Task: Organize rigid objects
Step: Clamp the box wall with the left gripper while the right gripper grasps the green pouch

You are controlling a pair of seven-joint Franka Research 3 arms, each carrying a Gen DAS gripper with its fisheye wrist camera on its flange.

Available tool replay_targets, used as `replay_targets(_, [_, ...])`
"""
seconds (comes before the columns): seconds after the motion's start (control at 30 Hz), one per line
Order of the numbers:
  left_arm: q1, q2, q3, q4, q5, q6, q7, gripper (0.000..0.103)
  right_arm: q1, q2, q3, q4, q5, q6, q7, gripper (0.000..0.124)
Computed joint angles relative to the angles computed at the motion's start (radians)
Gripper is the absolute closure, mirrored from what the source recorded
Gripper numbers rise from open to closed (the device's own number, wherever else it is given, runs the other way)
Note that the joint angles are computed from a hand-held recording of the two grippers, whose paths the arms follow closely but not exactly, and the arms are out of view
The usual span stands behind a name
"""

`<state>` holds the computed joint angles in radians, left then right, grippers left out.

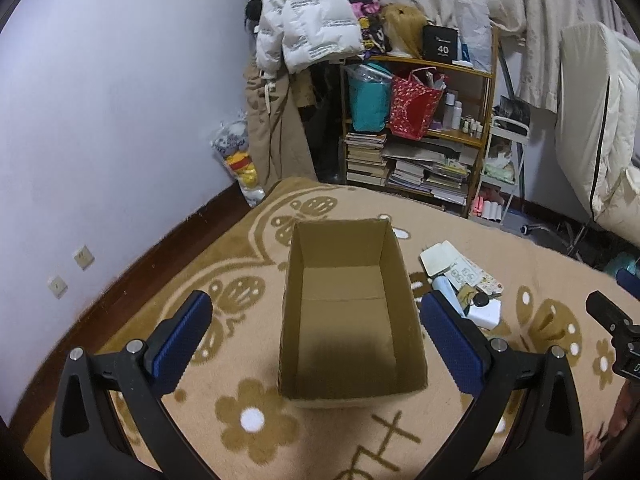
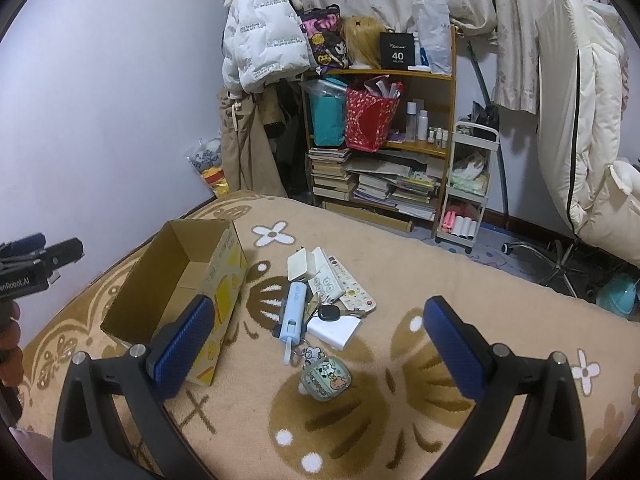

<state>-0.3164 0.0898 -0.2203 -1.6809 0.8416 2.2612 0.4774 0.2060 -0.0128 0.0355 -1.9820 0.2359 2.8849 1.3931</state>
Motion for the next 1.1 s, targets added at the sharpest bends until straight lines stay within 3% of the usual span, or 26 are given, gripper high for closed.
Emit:
replay_targets(0.17, [-0.007,0.047,0.005,0.049,-0.009,-0.004,0.062,0.000,0.001,0.019,0.000,0.019,-0.045,-0.008,0.041,0.021])
replay_targets(0.33, [-0.008,0.089,0.018,0.088,-0.051,0.004,0.110,0.000,0.003,0.062,0.002,0.076,-0.002,-0.021,0.012,0.021])
replay_targets(0.47, [-0.011,0.131,0.035,0.135,-0.062,-0.002,0.150,0.000,0.014,0.101,-0.012,0.131,-0.079,-0.037,0.065,0.021])
replay_targets(0.8, [-0.011,0.242,0.080,0.230,-0.091,0.004,0.223,0.000,0.022,0.257,-0.030,0.319,-0.114,-0.121,0.078,0.021])
replay_targets(0.93, [0.003,0.282,0.081,0.253,-0.149,0.029,0.307,0.000,0.020,0.308,-0.029,0.372,-0.105,-0.166,0.058,0.021])
replay_targets(1.03, [0.005,0.292,0.098,0.256,-0.166,0.026,0.302,0.000,0.016,0.342,-0.022,0.405,-0.083,-0.200,0.047,0.021])
replay_targets(1.1, [0.013,0.287,0.110,0.236,-0.181,0.032,0.257,0.000,0.045,0.351,-0.053,0.405,-0.140,-0.203,0.091,0.021])
